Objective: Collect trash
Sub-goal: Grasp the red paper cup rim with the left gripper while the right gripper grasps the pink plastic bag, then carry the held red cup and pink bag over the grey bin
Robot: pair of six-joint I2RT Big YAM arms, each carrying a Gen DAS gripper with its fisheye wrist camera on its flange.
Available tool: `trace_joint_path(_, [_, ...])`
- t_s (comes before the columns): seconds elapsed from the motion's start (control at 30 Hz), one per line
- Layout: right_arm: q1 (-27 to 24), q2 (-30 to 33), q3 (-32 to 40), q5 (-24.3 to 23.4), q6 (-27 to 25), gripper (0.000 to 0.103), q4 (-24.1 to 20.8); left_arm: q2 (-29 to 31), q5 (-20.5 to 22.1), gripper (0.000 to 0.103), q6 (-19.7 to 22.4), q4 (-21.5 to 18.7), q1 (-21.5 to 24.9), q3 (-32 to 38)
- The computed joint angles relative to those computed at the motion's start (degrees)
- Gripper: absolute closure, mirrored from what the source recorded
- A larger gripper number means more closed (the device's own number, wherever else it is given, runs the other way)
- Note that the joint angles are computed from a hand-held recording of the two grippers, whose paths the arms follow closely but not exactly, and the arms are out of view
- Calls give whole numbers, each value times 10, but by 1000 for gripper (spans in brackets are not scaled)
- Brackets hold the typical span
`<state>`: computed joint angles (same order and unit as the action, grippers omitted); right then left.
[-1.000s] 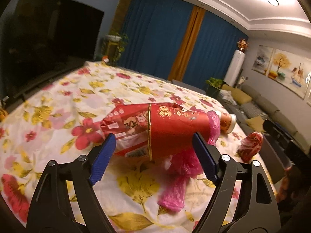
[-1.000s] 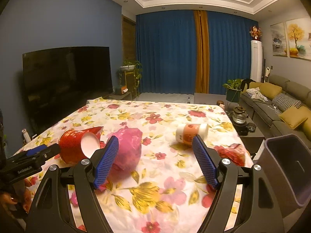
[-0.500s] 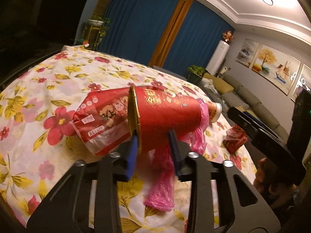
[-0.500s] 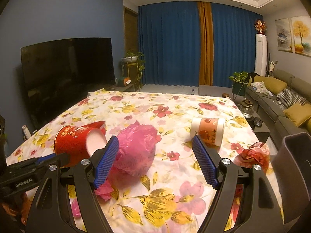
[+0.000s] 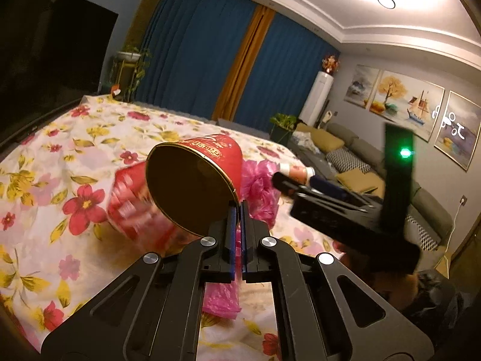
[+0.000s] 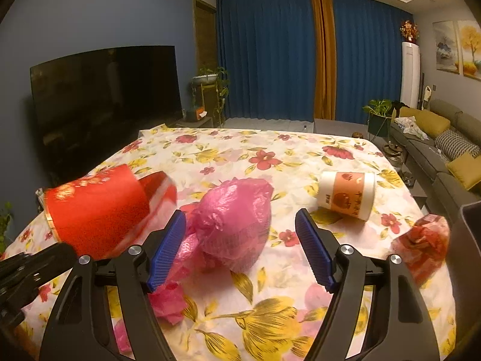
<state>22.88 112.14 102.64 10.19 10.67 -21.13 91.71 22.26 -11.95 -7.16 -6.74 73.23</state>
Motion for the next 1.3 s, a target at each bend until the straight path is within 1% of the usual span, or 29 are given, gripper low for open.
trace_joint_path(0.03, [1,5,7,-1,0,30,-4,-6,-2,102,-3,7,1,-8])
trace_joint_path(0.17, [1,34,48,-6,5,38,-36,-20,-10,102,-7,14,3,-22])
trace_joint_path(0.2, [0,43,61,-8,8,43,-46,-22,-14,102,-7,13,3,-25])
trace_joint_path(0.23, [0,50,70,-9,8,50,-55,-25,-17,102,-7,14,3,-28])
trace_joint_path(0.27, [0,55,76,-10,7,53,-60,-27,-21,102,-8,15,2,-31])
trace_joint_path(0.33, [-1,62,83,-12,3,65,-71,-32,-22,102,-7,14,2,-36])
trace_joint_path(0.43, [-2,59,76,-15,-1,70,-67,-37,-32,102,-5,12,0,-40])
trace_joint_path(0.6, [-4,29,37,-10,-4,72,-31,-48,-41,102,0,14,-7,-49])
trace_joint_path(0.67, [-6,7,9,-7,-2,72,-6,-48,-44,102,1,16,-9,-49])
trace_joint_path(0.87, [-13,-55,-70,-9,-7,72,45,-61,-51,102,4,25,-20,-57])
trace_joint_path(1.1, [-18,-121,-157,-6,-21,72,83,-70,-61,102,12,24,-44,-61])
trace_joint_path(1.3, [-25,-168,-215,-3,-29,72,110,-70,-77,102,22,18,-69,-57])
